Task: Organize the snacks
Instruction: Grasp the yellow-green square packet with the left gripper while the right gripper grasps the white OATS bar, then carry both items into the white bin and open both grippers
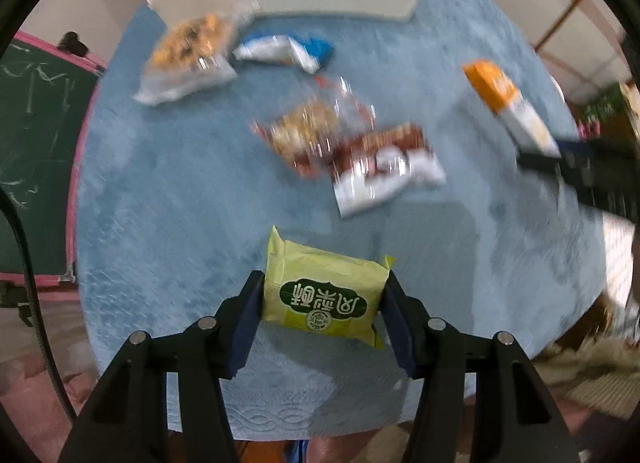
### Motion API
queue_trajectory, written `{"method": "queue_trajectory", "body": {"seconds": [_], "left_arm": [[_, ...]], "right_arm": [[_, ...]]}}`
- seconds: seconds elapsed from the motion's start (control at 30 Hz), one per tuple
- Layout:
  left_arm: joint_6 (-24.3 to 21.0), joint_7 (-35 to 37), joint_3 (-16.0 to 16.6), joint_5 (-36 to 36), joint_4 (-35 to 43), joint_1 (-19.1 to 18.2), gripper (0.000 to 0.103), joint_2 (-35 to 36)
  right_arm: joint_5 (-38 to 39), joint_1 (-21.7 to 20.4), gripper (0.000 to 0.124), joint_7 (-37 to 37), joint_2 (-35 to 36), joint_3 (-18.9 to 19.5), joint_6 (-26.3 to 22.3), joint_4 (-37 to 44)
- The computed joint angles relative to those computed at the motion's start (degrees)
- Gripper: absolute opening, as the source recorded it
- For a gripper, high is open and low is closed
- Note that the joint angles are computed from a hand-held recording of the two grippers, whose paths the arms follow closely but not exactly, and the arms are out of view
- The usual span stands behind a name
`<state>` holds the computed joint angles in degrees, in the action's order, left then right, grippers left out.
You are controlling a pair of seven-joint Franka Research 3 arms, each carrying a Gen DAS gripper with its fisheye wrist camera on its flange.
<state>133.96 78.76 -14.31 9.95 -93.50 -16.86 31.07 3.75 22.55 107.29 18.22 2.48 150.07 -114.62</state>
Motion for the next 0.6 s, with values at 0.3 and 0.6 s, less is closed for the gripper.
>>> {"method": "queue_trajectory", "body": {"seconds": [0.3,0.6], "left_arm": [[-3.54,-4.99,1.39,0.6,18.56,-2.55,0.055,5.77],[-8.07,-7.23,3.25,2.2,34.81,-4.65,0.055,11.19]], "right_arm": [[3.51,-2.24,0.042,-7.04,-2.15,1.12,3.12,2.9],[0.91,-2.11,0.042,-4.51,-1.02,-1.65,4.1,10.88]]}}
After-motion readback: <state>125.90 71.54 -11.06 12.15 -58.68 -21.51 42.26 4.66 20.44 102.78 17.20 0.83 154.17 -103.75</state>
